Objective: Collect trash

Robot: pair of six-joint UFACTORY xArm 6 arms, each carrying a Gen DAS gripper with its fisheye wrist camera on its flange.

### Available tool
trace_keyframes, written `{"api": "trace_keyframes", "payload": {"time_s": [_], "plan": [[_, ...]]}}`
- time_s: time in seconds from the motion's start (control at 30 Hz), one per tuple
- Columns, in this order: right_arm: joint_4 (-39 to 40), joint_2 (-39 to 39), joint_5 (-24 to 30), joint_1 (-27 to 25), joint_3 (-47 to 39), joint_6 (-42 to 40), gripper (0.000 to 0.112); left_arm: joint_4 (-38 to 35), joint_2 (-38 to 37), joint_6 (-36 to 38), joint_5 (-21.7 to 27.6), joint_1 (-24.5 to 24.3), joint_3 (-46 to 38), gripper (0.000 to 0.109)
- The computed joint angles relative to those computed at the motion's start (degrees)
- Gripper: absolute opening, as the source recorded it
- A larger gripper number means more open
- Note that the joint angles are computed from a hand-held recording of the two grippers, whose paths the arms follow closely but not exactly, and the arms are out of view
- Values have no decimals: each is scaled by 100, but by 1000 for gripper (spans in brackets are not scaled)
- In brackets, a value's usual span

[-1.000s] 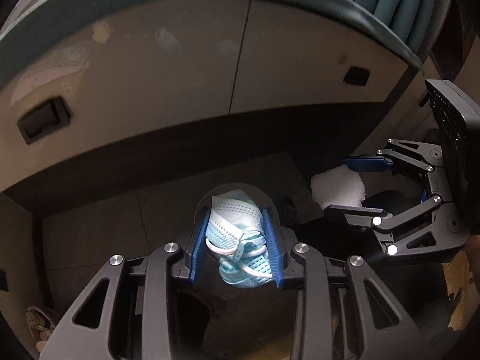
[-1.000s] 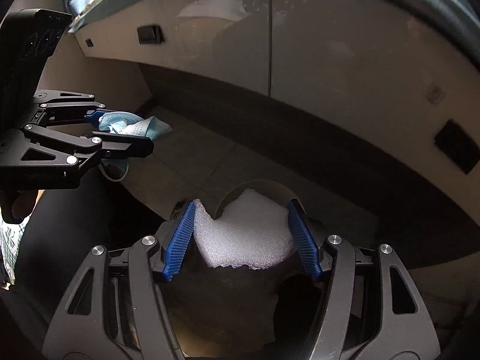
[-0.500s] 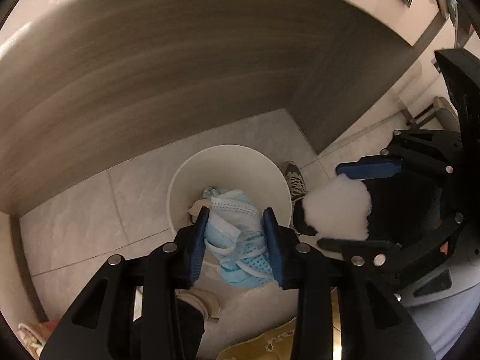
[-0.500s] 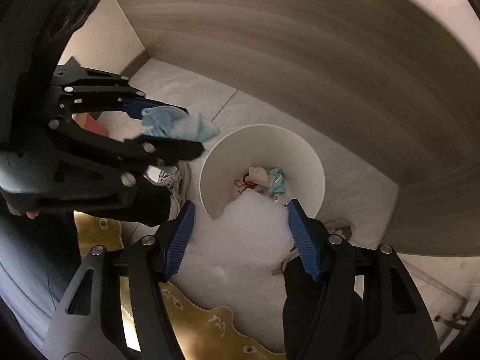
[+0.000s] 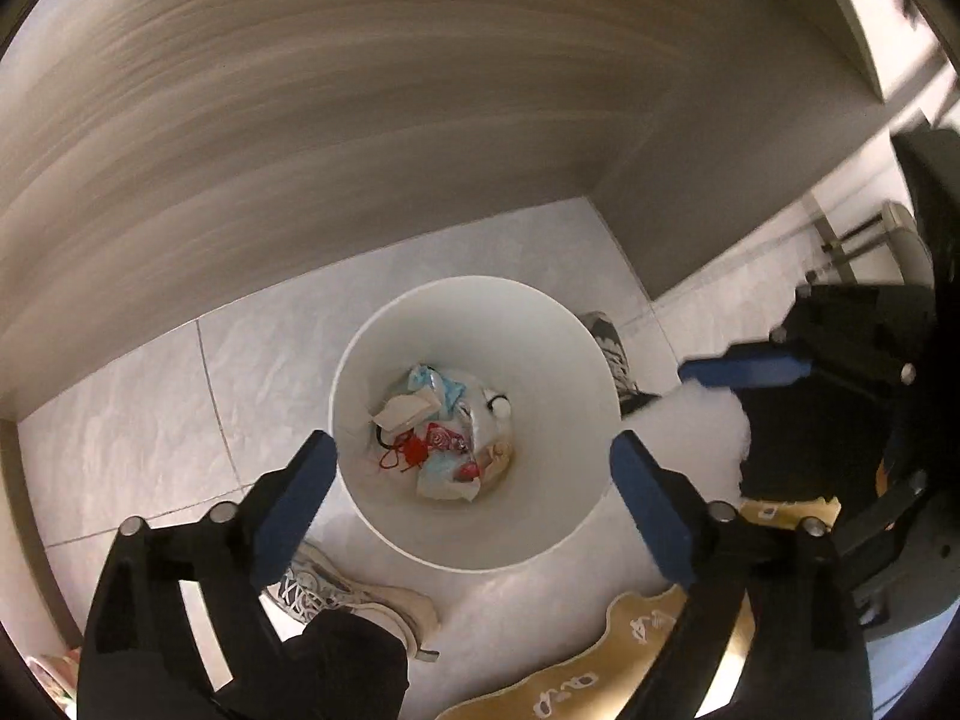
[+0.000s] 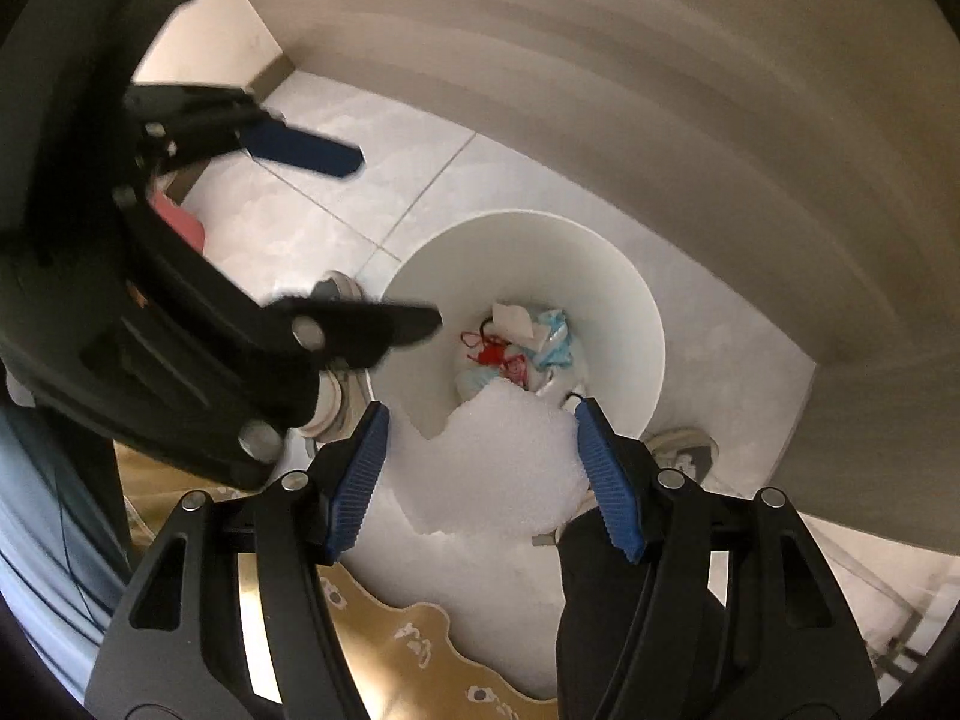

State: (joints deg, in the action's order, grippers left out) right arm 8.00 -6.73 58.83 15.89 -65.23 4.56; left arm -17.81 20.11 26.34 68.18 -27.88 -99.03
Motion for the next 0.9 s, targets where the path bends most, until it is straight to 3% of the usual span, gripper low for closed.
{"api": "trace_keyframes", "payload": {"time_s": [0.2, 0.27, 0.33, 0.4, 0.63, 0.9], "plan": [[-17, 353, 235, -8, -215, 7, 68, 108, 74, -248, -67, 51, -49, 97], [-163, 466, 275, 61, -305, 61, 74, 197, 18, -362, -122, 53, -3, 97], [-238, 573, 274, 117, -392, 78, 90, 226, 62, -449, -120, 135, -78, 97], [-248, 618, 269, 166, -443, 122, 98, 206, 79, -587, -108, 217, -138, 97], [-576, 250, 289, 205, -314, 595, 98, 275, -377, -728, -495, 332, 265, 97], [-949, -480, -217, 312, 127, 1152, 98, 41, -1315, -319, -860, 404, 1110, 97]]}}
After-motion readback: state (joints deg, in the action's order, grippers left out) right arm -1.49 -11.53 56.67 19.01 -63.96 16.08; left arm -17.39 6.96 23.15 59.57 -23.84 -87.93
